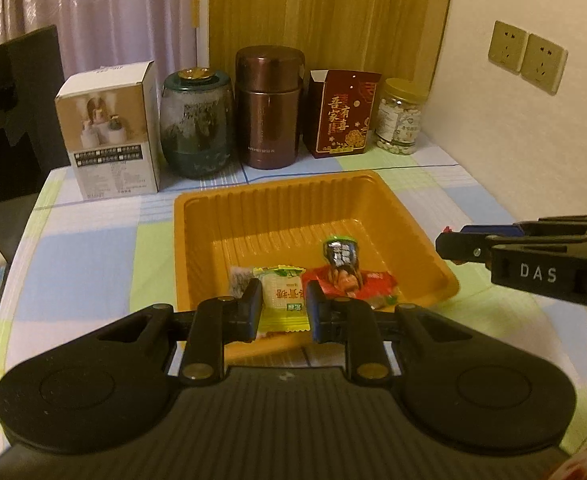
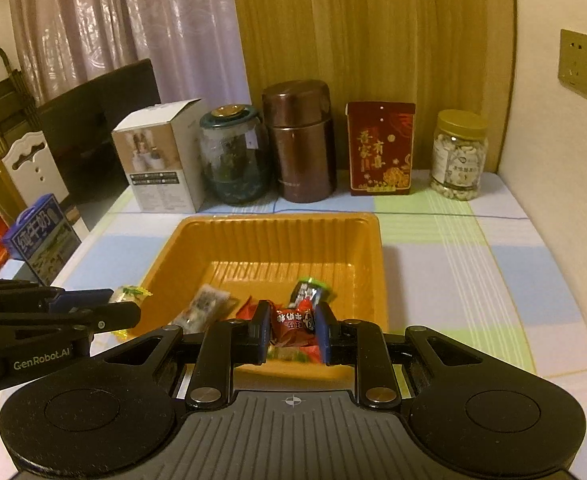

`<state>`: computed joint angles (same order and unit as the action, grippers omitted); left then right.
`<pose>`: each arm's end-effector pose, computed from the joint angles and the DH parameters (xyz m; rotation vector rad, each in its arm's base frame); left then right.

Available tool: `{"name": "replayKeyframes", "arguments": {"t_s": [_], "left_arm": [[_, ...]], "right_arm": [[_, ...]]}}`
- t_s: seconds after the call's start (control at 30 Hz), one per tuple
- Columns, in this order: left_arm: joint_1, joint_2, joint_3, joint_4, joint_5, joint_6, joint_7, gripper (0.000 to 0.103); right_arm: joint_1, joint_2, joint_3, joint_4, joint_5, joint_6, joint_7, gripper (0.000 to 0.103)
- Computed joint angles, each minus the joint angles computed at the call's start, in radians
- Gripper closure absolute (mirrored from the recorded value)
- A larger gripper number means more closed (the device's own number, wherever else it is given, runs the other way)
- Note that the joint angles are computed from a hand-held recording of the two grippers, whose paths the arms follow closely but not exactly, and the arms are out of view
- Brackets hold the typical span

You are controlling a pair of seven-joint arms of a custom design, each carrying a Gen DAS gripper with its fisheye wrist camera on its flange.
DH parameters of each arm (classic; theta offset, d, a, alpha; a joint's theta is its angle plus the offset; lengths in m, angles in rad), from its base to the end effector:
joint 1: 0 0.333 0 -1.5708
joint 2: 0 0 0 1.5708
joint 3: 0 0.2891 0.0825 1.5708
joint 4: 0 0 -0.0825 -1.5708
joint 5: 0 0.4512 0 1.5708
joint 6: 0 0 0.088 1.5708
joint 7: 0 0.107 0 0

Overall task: Organize snacks
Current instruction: 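Carry both candies up and over the orange tray, then lower both candies into the orange tray and open both grippers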

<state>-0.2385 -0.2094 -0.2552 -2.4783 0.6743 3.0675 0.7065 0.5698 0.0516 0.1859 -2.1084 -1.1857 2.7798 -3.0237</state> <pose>0.4581 -0.3024 0.3748 -1.5154 2.0544 -0.9319 0.4355 0.4661 0.3772 -1.6930 1.5724 -0.5213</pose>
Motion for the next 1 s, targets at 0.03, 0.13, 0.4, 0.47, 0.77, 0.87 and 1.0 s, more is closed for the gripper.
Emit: {"name": "replayKeyframes", "arguments": {"t_s": [0.03,0.13,0.4,0.47,0.77,0.87,1.0], "left_arm": [[0.003,0.017,0.000,0.017,0.003,-0.003,0.006,0.082],[0.017,0.053,-0.006,0.052,0.030,-0.012,0.004,0.082],[-0.018,0.128,0.030,0.109,-0.076,-0.019,0.116,0.082],[-0.026,0.141,0.035,0.116,-0.122,-0.016,0.154,0.082],[-0.016,0.192,0.026,0.152,-0.127,-0.014,0.165,0.082],[-0.011,0.206,0.026,0.164,-0.099,-0.012,0.142,0.082],[-0.002,0.234,0.027,0.176,-0.126,0.032,0.150,0.063]], "right_arm": [[-0.003,0.010,-0.003,0.010,0.005,0.003,-0.007,0.079],[-0.007,0.032,-0.011,0.034,0.022,0.009,-0.029,0.079],[-0.006,0.082,-0.038,0.084,0.071,0.030,-0.071,0.079],[-0.006,0.094,-0.044,0.094,0.079,0.038,-0.071,0.079],[0.003,0.129,-0.065,0.116,0.104,0.056,-0.080,0.079],[0.007,0.137,-0.070,0.120,0.107,0.058,-0.079,0.079],[0.010,0.140,-0.076,0.121,0.103,0.061,-0.071,0.079]]}}
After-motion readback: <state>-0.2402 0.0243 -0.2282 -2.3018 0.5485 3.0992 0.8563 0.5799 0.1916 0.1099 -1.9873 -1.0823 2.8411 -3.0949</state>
